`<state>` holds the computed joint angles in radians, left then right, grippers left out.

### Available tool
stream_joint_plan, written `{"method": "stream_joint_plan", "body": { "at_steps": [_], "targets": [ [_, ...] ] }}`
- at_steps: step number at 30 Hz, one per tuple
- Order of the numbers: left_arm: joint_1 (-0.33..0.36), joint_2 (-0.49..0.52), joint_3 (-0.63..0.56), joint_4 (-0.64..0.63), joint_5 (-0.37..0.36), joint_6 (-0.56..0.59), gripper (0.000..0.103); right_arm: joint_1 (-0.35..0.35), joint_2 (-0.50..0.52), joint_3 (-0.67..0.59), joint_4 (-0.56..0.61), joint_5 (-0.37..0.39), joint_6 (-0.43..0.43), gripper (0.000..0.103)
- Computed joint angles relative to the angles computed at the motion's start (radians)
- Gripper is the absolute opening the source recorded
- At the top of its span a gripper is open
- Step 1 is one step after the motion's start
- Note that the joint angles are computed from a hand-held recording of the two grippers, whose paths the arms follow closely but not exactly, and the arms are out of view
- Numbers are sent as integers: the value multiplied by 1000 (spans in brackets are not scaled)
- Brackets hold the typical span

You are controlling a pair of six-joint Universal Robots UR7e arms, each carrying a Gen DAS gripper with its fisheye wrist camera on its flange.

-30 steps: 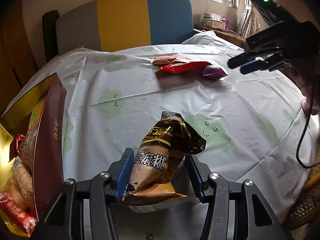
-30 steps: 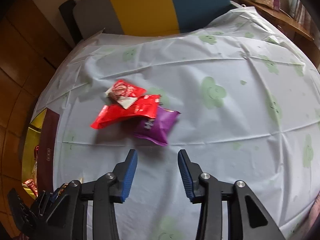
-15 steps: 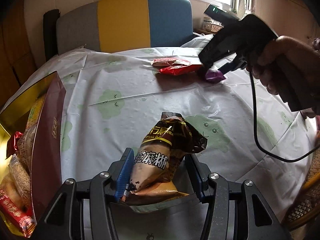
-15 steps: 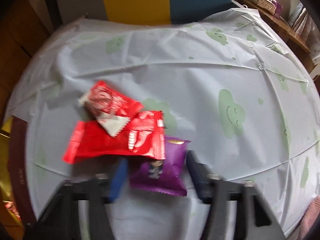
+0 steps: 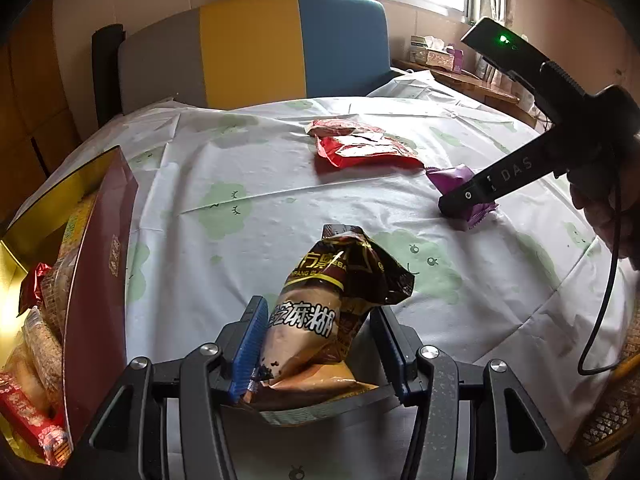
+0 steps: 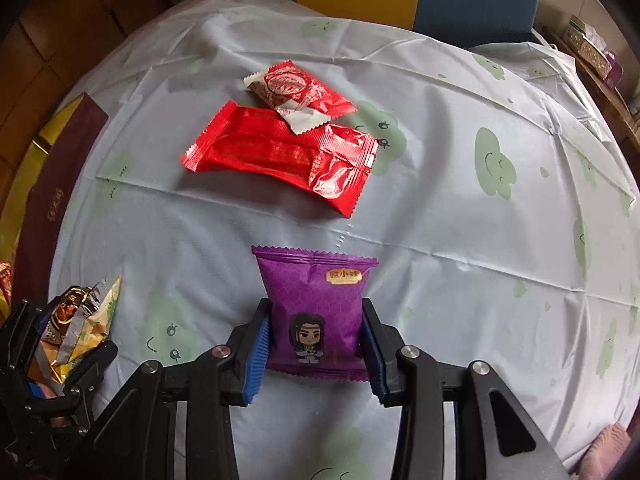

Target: Organize snacks

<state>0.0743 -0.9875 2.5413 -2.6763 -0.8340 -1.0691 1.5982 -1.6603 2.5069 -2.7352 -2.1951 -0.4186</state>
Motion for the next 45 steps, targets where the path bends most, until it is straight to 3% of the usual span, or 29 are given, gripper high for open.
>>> {"method": "stream_joint_plan", "body": {
  "at_steps": [8,15,21,31,39,45],
  "targets": [
    [0,8,-6,12,8,-13,54,0,15,18,-64,4,-37,45],
    [-5,10,-5,16,12,-25,54,51,69,23,-128,-56,-62,43],
    [-9,11,-6,21,14,-31,54,50,61,16,-102,-50,-46,44],
    [-6,9,-17,47,10,-46,54,83,105,37,-200,-93,-124,43],
    [8,-37,-43,127,-46,-62,47,90,125,57,-267,-92,-178,43],
    [-28,-93,-29,163,-104,-91,44,85,114,58,-264,-92,-192,43]
  ]
}}
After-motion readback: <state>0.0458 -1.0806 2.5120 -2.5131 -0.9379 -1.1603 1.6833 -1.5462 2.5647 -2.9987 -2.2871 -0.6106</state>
